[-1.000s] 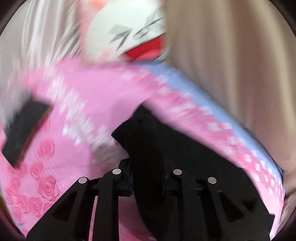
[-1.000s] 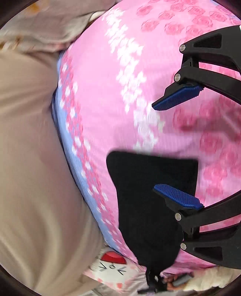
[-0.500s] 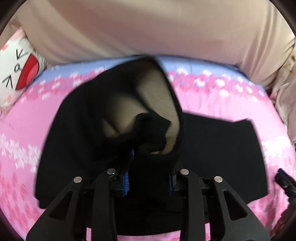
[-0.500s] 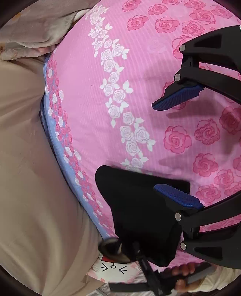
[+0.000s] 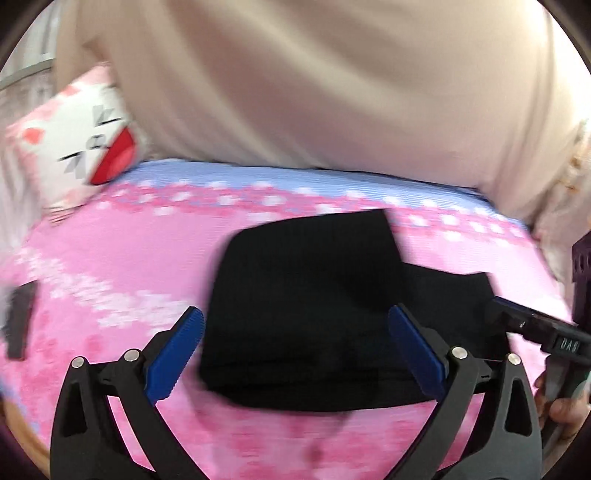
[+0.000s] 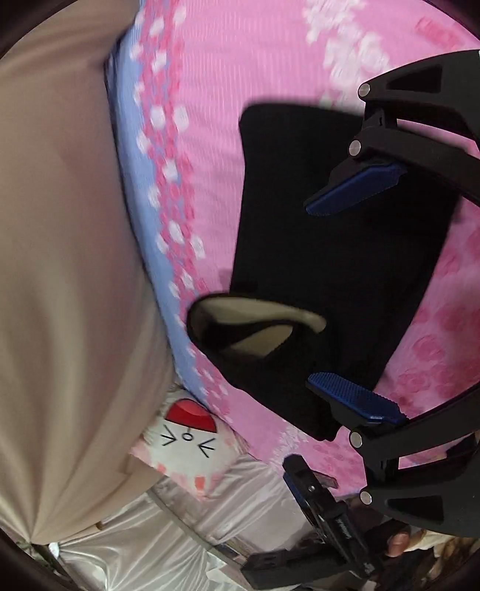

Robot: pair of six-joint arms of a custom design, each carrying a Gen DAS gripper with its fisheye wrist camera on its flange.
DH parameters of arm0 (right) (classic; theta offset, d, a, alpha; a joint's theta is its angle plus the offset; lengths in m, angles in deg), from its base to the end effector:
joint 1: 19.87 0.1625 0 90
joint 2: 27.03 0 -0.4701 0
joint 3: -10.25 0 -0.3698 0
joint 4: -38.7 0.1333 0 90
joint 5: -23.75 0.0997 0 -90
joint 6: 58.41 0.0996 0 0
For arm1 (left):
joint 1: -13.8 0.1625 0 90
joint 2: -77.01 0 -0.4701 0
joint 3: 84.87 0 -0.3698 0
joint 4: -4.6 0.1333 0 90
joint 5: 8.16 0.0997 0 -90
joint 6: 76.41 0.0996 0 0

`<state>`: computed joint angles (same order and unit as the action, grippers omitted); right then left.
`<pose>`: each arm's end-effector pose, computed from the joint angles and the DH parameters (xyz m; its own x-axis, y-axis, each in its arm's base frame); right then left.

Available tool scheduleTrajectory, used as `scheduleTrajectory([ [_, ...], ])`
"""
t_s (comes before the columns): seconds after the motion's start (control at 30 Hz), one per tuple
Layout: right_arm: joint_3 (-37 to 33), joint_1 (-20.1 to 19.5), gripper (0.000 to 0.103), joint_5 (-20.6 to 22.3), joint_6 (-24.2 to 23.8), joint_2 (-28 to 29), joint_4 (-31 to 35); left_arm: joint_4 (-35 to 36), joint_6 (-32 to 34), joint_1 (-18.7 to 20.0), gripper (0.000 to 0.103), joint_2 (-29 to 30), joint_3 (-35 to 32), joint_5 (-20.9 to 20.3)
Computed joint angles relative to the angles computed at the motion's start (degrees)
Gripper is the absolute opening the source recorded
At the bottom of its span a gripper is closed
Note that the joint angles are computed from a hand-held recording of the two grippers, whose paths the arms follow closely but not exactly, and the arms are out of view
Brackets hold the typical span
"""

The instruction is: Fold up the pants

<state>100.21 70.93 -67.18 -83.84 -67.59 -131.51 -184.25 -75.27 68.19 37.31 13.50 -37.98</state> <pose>0.1419 -0.7325 0.1529 -0.8979 -0.3739 0.2325 -0.4402 0.7732 -0.4566 -0.2069 -0.6662 0.1734 -0.7212 -0.1531 -0.6756 0.4593 0.6243 -0.6319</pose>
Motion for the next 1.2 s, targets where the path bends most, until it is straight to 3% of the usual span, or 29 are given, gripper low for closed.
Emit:
scheduleTrajectory([
  [0.1,-7.18,-0.33,0.085,4.85,4.56,3.94,9.33,-1.47,-1.2,1.62,0.098,-1.17,1.56,3.04],
  [0.17,-11.41,-0.49,0.085,5.93,7.54,6.39,14.67,-2.56,-2.29,2.8,0.098,-2.45,3.09,3.89],
  [0.23,-13.41,-0.12,0.086,5.86,8.64,8.53,14.82,-3.64,-3.81,3.67,0.098,-3.83,4.88,3.14],
  [0.27,-13.92,0.14,0.08,7.57,7.42,9.27,14.9,-3.69,-4.35,4.15,0.098,-4.28,5.31,2.43],
  [0.33,-15.08,1.41,0.023,5.83,6.74,9.98,16.63,-2.85,-5.52,5.25,0.098,-5.12,5.73,0.96],
  [0.4,-14.19,2.51,0.014,7.61,5.53,8.98,15.72,-1.94,-6.39,5.7,0.098,-5.67,5.96,-0.05],
  [0.47,-9.98,3.5,0.012,8.45,3.74,5.76,10.47,-2.54,-5.74,5.7,0.098,-6.08,6.07,-0.9],
  [0.57,-0.99,4.04,0.005,4.52,1.58,-0.51,-2.56,-6.77,-2.32,5.11,0.098,-5.98,6.67,-1.59],
  [0.63,3.43,3.23,0.006,-4.78,0.56,-2.91,-10.54,-7.6,-1.3,5.28,0.098,-5.43,6.37,-2.39],
  [0.7,4.2,1.13,0.016,-10.8,4.02,-3.13,-10.01,-4.97,-2.35,5.72,0.098,-4.88,5.54,-3.12],
  [0.73,4.54,-0.15,0.016,-10.43,7.11,-3.4,-8.61,-3.05,-3.51,6.11,0.098,-4.58,4.9,-3.73],
  [0.8,5.12,-2.76,0.018,-2.5,10.8,-4.38,-2.56,-0.78,-5.86,6.43,0.098,-4.39,4.26,-4.39],
  [0.87,4.62,-2.77,0.049,1.85,9.79,-3.49,-0.75,0.55,-7.32,6.53,0.098,-4.6,4.14,-5.3],
  [0.9,3.37,-2.09,0.08,3.46,8.84,-2.2,0.39,0.83,-7.63,6.36,0.098,-4.68,4.21,-5.23],
  [0.93,2.42,-1.66,0.085,4.49,7.69,-1.26,1.42,0.68,-7.44,6.17,0.098,-4.72,4.4,-4.99],
  [1.03,-4.08,0.02,0.085,4.56,5.81,3.1,9.14,-0.55,-5.76,5.33,0.098,-4.67,5.26,-2.79],
  [1.1,-8.4,0.62,0.085,3.79,7.01,6.27,13.39,-1.56,-4.77,4.99,0.098,-4.88,6.03,-1.68],
  [1.17,-9.59,1.01,0.084,3.18,7.13,8.04,12.15,-1.98,-4.62,5.01,0.098,-5.27,6.74,-1.08],
  [1.2,-9.36,1.36,0.072,3.52,6.08,8.47,10.87,-1.71,-4.99,5.13,0.098,-5.43,6.89,-0.82],
])
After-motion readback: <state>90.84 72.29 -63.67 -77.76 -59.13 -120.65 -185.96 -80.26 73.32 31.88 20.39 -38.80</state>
